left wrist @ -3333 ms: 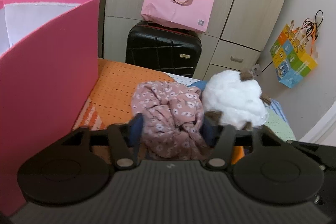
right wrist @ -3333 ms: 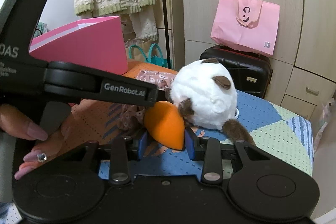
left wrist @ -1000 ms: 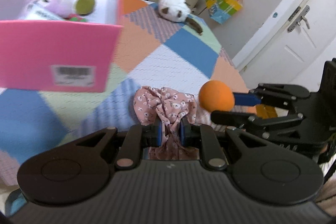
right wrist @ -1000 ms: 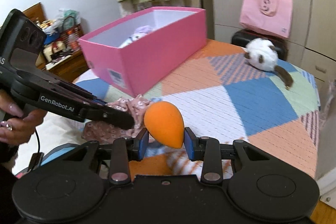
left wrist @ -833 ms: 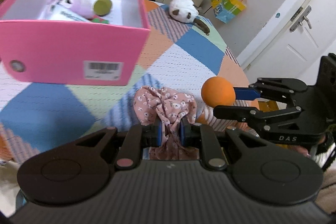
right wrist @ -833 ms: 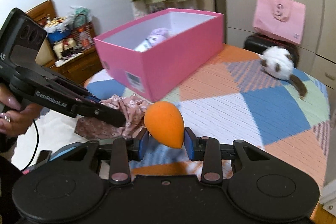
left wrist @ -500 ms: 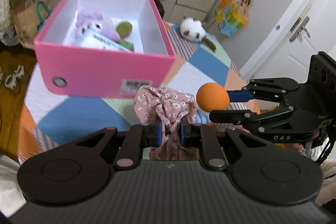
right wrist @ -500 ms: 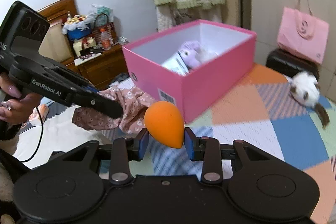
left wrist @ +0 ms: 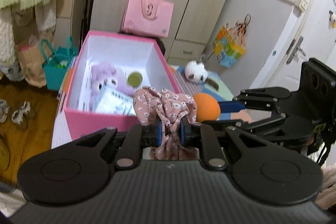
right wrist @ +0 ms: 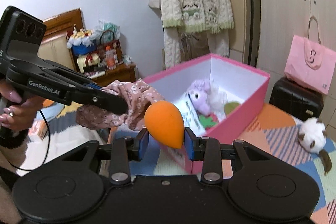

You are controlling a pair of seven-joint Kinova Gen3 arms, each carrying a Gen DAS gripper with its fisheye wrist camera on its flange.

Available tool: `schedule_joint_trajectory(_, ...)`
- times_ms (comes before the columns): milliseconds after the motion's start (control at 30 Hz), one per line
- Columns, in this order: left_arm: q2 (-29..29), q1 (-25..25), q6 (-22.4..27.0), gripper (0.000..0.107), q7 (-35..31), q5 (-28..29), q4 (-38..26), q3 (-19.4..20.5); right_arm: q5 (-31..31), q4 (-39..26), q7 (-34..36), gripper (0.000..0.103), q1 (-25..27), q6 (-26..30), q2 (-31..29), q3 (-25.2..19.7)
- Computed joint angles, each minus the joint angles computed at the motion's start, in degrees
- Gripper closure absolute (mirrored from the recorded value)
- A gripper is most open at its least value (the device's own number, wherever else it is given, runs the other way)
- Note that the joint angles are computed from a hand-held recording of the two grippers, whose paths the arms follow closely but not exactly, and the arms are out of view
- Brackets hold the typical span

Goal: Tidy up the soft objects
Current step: 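Lift and carry the cloth and sponge in both tools over the pink box, then open the right tool to drop the sponge while the left tool drops the cloth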

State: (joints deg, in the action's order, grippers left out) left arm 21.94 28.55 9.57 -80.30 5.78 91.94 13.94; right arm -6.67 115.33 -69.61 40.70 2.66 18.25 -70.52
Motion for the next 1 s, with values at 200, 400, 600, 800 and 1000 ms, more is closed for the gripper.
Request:
schedule_joint_trajectory(200, 2.63, -3.82, -3.55, 0.093, -3.2, 0.63, -1.61, 4.13, 2.78, -2.09, -2.84, 0.061, -13.14, -2.58, -2.68, 12.89)
schedule_joint_trajectory(400, 5.77, -0.96, -5.95, 0.093, -2.19, -0.28, -5.34, -0.48, -3.0, -5.54, 2.18, 0.061, -27.99, -5.33, -1.99, 28.82)
schedule_joint_trajectory(600, 11.02, 0.18, -2.99, 0.093, -1.47, 0.33, -13.33, -3.82, -1.51, -11.11, -1.42, 0.061, -42.17, -5.42, 0.96, 44.74)
schedule_joint_trajectory(800, 17.42, -1.68, 0.61, 0.093, 0.83, -0.62, -21.74, -3.34, 7.63, -17.77, -12.66, 0.061, -48.95, -2.1, 5.44, 53.21)
schedule_joint_trajectory(1000, 23.54, 0.87, 12.79, 0.093, 3.57, -2.61, -35.84, -8.41, 6.64, -26.7, -11.24, 0.061, -47.97, 5.2, 11.03, 52.92)
